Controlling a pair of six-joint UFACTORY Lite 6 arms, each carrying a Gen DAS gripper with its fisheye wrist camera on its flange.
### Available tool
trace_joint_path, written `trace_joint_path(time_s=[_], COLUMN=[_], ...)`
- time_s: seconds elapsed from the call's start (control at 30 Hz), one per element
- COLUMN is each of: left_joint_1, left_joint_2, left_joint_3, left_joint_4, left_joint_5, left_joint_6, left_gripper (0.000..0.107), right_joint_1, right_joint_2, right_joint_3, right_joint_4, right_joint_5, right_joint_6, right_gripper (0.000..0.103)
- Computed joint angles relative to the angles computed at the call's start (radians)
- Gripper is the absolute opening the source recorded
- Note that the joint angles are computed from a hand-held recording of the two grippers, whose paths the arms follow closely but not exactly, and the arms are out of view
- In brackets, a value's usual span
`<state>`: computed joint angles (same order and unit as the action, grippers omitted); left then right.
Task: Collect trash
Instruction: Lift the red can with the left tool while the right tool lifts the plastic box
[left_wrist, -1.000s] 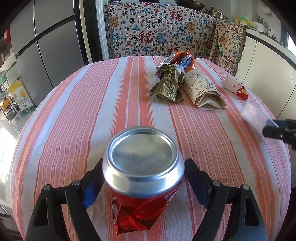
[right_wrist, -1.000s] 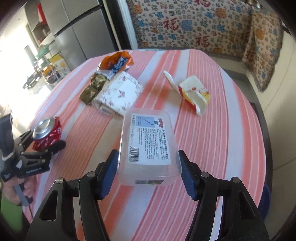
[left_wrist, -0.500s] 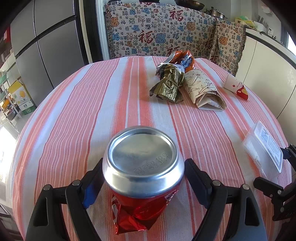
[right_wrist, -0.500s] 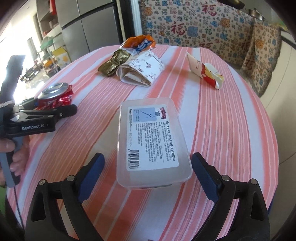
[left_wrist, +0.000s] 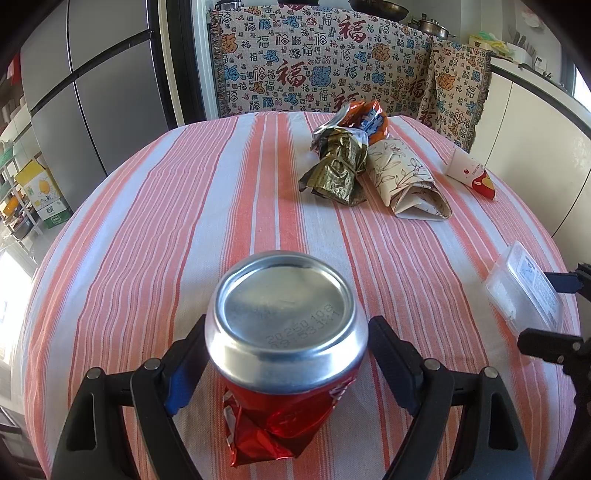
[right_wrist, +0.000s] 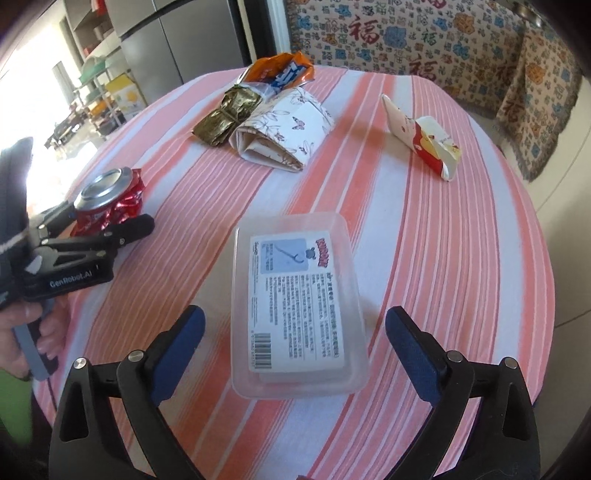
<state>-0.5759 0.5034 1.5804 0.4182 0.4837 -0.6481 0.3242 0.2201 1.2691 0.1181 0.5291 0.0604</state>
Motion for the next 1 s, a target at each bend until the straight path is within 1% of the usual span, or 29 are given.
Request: trace_joint_path(time_s=[0.07, 0.13, 0.2, 0.27, 0.3, 0.33, 0.37, 0.4, 0.43, 0.5, 0.57, 0.63, 0.67, 0.77, 0.9, 1.0], left_joint_1=[0.013, 0.019, 0.03, 0.031, 0.026, 0.021, 0.02, 0.024, 0.031, 0.037, 0.038, 0.028, 0.014, -0.04, -0.081, -0.133], left_joint_2=[-0.019, -0.047, -0.089, -0.112, -0.118, -0.121, -0.122, -0.125, -0.128, -0.144, -0.163, -0.179, -0.178, -0.178, -0.194, -0.169], left_joint_3=[-0.021, -0.052, -0.099, -0.12, -0.122, -0.12, -0.115, -0.111, -0.108, -0.109, -0.109, -0.109, -0.102, -0.094, -0.085, -0.025], left_joint_4=[-0.056, -0.099, -0.186, -0.224, -0.2, -0.178, -0.185, -0.207, -0.239, -0.279, -0.319, -0.354, -0.341, -0.23, -0.283, -0.319], left_joint_5=[-0.02, -0.032, -0.056, -0.063, -0.058, -0.052, -0.044, -0.038, -0.039, -0.042, -0.039, -0.039, -0.035, -0.036, -0.049, -0.029], left_joint_6=[0.065, 0.121, 0.209, 0.249, 0.23, 0.213, 0.222, 0.242, 0.272, 0.303, 0.335, 0.361, 0.35, 0.235, 0.247, 0.258], left_gripper=[0.085, 0.085, 0.084, 0.084, 0.079, 0.073, 0.061, 0.05, 0.046, 0.036, 0.032, 0.032, 0.032, 0.032, 0.032, 0.032], right_joint_1=[-0.011, -0.006, 0.007, 0.026, 0.028, 0.025, 0.02, 0.015, 0.01, -0.001, -0.016, -0.038, -0.052, -0.111, -0.217, -0.344], right_joint_2=[0.04, 0.067, 0.082, 0.104, 0.12, 0.135, 0.148, 0.155, 0.146, 0.087, 0.018, -0.056, -0.084, -0.165, -0.273, -0.345], right_joint_3=[0.081, 0.135, 0.171, 0.205, 0.225, 0.242, 0.254, 0.258, 0.246, 0.187, 0.125, 0.065, 0.044, -0.018, -0.103, -0.166], right_joint_4=[0.002, -0.01, -0.033, -0.085, -0.096, -0.089, -0.075, -0.056, -0.043, -0.03, 0.002, 0.036, 0.05, 0.133, 0.243, 0.351], right_joint_5=[0.083, 0.136, 0.161, 0.172, 0.183, 0.194, 0.208, 0.219, 0.215, 0.19, 0.167, 0.153, 0.152, 0.151, 0.172, 0.207], right_joint_6=[-0.014, -0.019, -0.009, 0.03, 0.036, 0.031, 0.021, 0.008, -0.001, -0.006, -0.026, -0.064, -0.081, -0.154, -0.284, -0.412], right_gripper=[0.099, 0.099, 0.098, 0.096, 0.094, 0.086, 0.075, 0.069, 0.062, 0.062, 0.062, 0.062, 0.062, 0.062, 0.062, 0.062])
